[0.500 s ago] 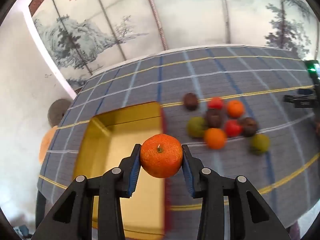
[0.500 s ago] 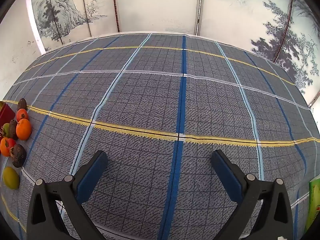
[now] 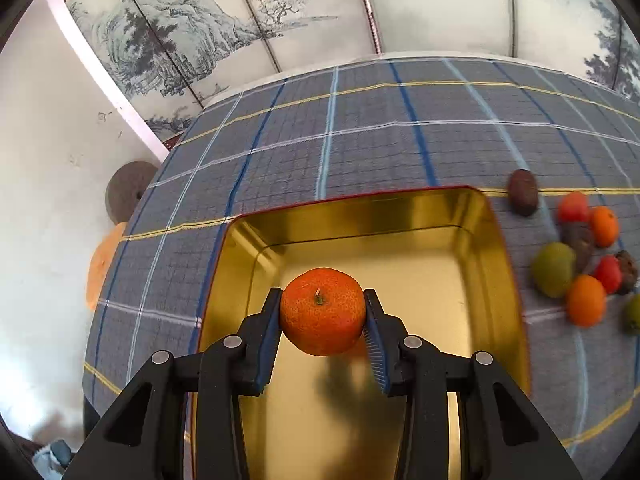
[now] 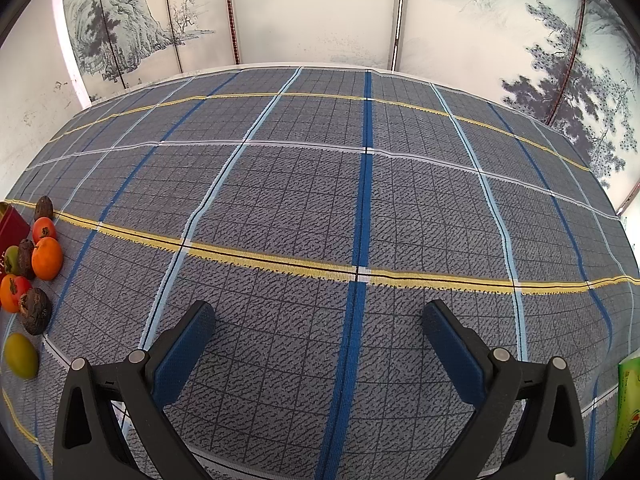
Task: Organize fruits
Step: 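Carry the mandarin in the left gripper over the tin and release it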
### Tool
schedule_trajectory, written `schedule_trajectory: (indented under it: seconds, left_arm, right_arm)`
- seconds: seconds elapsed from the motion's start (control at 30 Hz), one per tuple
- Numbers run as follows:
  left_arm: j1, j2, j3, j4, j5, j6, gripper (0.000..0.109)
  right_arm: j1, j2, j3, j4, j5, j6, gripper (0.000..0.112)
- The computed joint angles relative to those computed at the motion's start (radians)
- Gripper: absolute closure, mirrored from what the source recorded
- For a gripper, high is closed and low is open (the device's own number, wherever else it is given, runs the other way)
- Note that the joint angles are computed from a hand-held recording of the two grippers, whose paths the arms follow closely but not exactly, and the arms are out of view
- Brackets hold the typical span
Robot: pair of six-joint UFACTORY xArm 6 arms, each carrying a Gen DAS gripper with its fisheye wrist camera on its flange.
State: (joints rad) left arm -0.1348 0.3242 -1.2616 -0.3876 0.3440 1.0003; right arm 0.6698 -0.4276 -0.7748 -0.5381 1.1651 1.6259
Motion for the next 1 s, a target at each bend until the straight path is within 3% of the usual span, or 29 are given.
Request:
schedule_trajectory:
  seconds: [0.27,0.5,0.7,0.8,1.0]
  left_arm:
    - [0.013,0.098,-0.127,0.125,0.049,-0.132,0.068]
    - [0.02,0.15,-0.182,0.195,0.035,-0.188,0.068]
    - [0.02,0.157,-0.173,0.283,-0.018,-0.255,0.067]
    - [0.014,0.168,-0.179,0.253,-0.008,-0.249,0.066]
    - [0.017,0.141,-0.148,0.299,-0.07,-0.244,0.06]
  right_arm:
    - [0.0,0.001,-0.001,0.001,0.001,0.001,0.009]
    - [0.001,0.002,-0.002,0.001,0.002,0.001,0.009]
    - [0.002,0.002,-0.001,0.001,0.003,0.003,0.009]
    - [0.003,0.003,-0.001,0.001,0.003,0.005,0.009]
    - [0.0,0.005,-0.004,0.001,0.004,0.002,0.01]
